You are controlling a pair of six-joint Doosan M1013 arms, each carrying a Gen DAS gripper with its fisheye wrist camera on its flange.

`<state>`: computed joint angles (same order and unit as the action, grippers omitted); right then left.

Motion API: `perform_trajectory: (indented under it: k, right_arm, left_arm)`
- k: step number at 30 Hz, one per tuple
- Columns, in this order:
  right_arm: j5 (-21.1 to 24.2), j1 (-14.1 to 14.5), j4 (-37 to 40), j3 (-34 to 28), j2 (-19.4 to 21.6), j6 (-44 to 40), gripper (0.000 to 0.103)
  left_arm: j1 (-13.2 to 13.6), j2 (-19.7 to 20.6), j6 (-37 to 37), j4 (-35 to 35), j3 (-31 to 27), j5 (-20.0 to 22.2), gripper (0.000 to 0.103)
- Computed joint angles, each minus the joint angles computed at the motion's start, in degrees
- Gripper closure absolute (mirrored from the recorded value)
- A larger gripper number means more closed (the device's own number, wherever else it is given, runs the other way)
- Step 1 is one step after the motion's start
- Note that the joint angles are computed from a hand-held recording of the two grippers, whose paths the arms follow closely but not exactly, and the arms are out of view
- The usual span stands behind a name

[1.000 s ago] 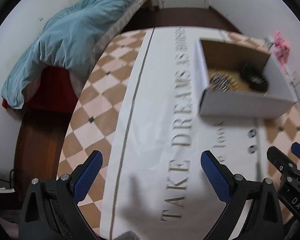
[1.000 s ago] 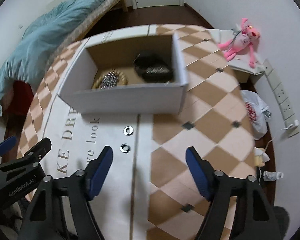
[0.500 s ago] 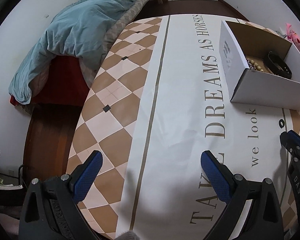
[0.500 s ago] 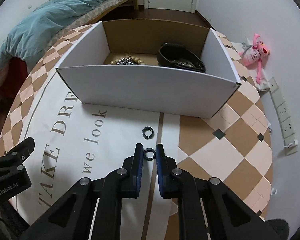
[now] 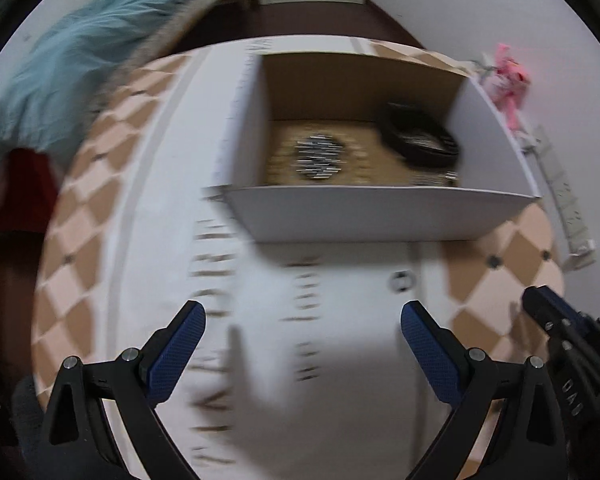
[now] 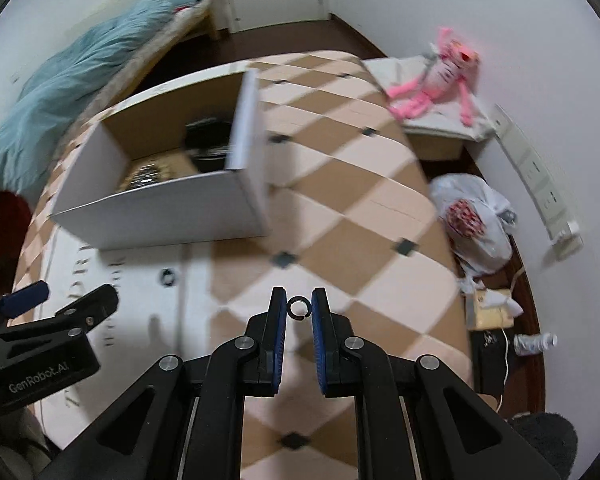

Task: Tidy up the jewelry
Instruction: 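Grasp the other black ring with the left tool while the right tool holds its ring, then carry both black rings into the box and open both tools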

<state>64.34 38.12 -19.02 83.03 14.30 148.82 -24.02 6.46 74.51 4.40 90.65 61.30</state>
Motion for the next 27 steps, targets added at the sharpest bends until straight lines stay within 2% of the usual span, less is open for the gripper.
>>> perform_trajectory:
  k: [2,5,10,11,13,27]
  right_arm:
    - [0.1,-0.5,-0.1,0.6,-0.5,0.7,0.09]
    - [0.1,-0.8,-0.5,1.2,-1.1,1.5,0.09]
    - [0.0,-1.3,-0.7,1.7,-1.6,1.8,0.09]
    - [0.1,-1.3,-0.7,1.6,-1.5,1.8,0.09]
    - [0.0,-1.3,-0.9,1.6,-1.6,1.9,0.09]
    - [-1.7,0.1,-2.2,0.3,-3.2,1.2,0.09]
  left_arm:
    - [-0.6,0.5,1.2,-1.4,-0.3,-0.6,0.008]
    - [-1.7,1.1,2.9,-1.8,-0.6,-1.2,0.025]
    - [-2.4,2.2,5.3,-2.6,-1.2,-1.2,0.079]
    - [-2.3,2.3,5.7,-2.6,-1.1,-1.6,0.081]
    - [-2.3,2.3,6.5,-2.7,-0.9,-2.6,0.093]
    - [-0.9,-1.7,10.2,-6.7,0.0,-6.5,0.093]
